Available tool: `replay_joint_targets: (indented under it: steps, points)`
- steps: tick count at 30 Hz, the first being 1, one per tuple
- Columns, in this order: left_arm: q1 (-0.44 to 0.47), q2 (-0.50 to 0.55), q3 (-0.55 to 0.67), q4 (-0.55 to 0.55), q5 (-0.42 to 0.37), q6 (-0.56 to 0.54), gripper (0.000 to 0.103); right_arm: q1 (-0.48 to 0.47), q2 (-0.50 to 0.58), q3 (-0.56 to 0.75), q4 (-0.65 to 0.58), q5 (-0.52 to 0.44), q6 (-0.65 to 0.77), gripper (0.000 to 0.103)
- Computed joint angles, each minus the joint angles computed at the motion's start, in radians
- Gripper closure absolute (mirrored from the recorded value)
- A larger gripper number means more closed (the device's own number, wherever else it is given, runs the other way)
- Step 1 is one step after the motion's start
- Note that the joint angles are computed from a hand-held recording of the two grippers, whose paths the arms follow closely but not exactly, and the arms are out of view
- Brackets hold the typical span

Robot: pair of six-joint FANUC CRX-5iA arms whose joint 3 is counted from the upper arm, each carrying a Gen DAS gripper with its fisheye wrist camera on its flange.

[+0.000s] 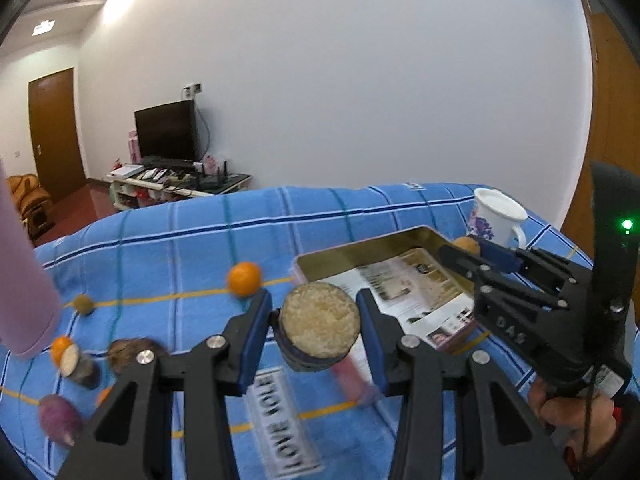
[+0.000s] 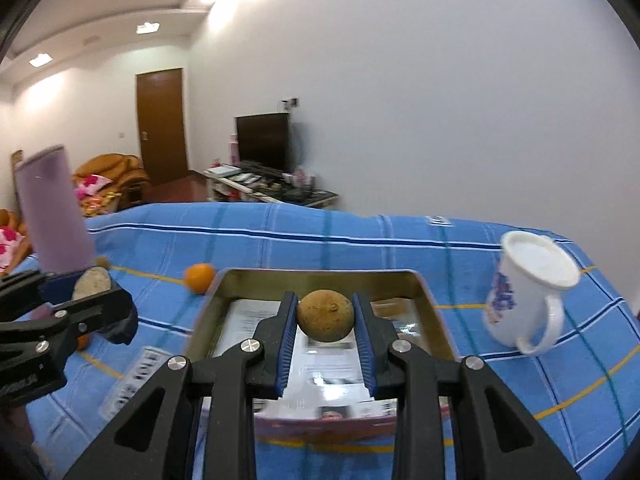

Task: Organize fruits
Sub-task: 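Carry both held items into the pink tin and open both tools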

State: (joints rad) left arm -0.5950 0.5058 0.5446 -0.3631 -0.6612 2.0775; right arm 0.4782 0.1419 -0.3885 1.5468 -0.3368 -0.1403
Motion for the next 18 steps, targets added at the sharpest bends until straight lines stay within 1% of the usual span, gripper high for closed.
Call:
replay_joint_targets:
  steps: [5,9,14,18]
  points:
    - [-0.012,0.083,0.106,0.039,-0.039,-0.033,0.057,-0.001,0.014,0.012,-0.103,-0.05,0.087,0.073]
    - [-0.023,0.144,0.191,0.042,-0.082,-0.049,0.057,-0.009,0.028,0.024,-0.13,-0.059,0.118,0.073]
    - [-0.03,0.202,0.274,0.044,-0.126,-0.046,0.057,0.008,0.059,0.065,-0.274,-0.082,0.245,0.073]
    - [-0.038,0.231,0.313,0.026,-0.146,-0.042,0.058,0.02,0.062,0.074,-0.344,-0.082,0.292,0.073]
